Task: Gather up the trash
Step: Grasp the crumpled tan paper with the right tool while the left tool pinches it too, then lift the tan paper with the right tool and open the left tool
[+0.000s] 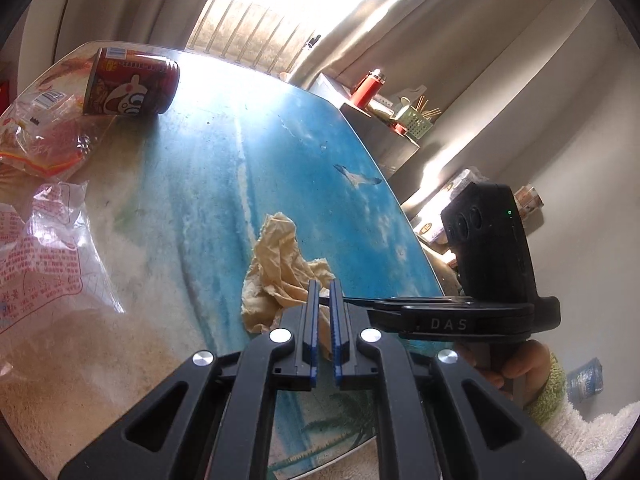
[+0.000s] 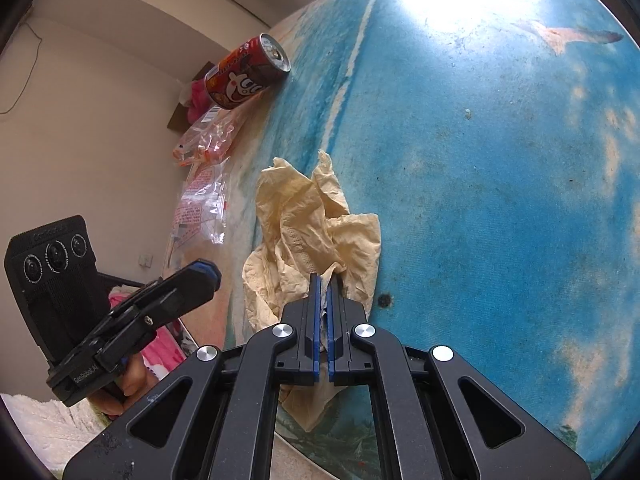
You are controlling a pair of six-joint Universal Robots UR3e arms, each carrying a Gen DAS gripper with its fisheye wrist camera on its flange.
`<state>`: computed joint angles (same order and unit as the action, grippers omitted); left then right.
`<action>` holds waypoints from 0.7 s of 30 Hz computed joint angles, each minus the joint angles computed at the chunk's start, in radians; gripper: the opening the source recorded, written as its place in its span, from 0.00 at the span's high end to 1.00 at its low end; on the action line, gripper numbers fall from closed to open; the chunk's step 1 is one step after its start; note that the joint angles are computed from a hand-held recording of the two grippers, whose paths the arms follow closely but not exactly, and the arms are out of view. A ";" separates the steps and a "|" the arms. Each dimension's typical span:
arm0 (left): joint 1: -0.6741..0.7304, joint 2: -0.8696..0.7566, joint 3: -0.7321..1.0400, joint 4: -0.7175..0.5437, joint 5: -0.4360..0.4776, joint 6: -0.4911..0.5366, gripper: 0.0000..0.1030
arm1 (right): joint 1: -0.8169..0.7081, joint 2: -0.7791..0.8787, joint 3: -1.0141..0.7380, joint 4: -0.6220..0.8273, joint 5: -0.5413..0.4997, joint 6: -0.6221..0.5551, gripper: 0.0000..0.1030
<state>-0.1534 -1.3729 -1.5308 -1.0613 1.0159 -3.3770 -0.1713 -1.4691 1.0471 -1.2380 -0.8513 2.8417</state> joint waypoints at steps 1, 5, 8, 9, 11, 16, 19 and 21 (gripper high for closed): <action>-0.005 -0.020 0.009 0.006 0.000 0.000 0.95 | 0.004 0.003 -0.005 0.001 -0.003 0.001 0.99; -0.021 -0.084 0.025 0.031 -0.014 -0.011 0.95 | 0.015 0.003 -0.018 0.011 -0.022 -0.004 0.99; -0.029 -0.107 0.016 0.034 -0.020 -0.017 0.95 | 0.017 -0.010 -0.010 0.011 -0.032 -0.013 0.99; -0.032 -0.115 0.016 0.029 -0.016 -0.020 0.95 | 0.018 -0.014 -0.009 0.010 -0.037 -0.016 0.99; -0.032 -0.122 0.007 0.018 -0.021 -0.025 0.95 | 0.025 -0.034 0.000 -0.009 -0.064 -0.022 0.98; -0.005 -0.116 -0.017 -0.007 -0.066 -0.030 0.96 | 0.023 -0.117 0.021 -0.077 -0.119 -0.047 0.54; 0.042 -0.103 -0.054 -0.012 -0.144 -0.050 0.96 | 0.024 -0.148 0.011 -0.098 -0.125 -0.095 0.36; 0.074 -0.092 -0.090 -0.004 -0.198 -0.067 0.97 | 0.036 -0.137 -0.012 -0.093 -0.132 -0.117 0.31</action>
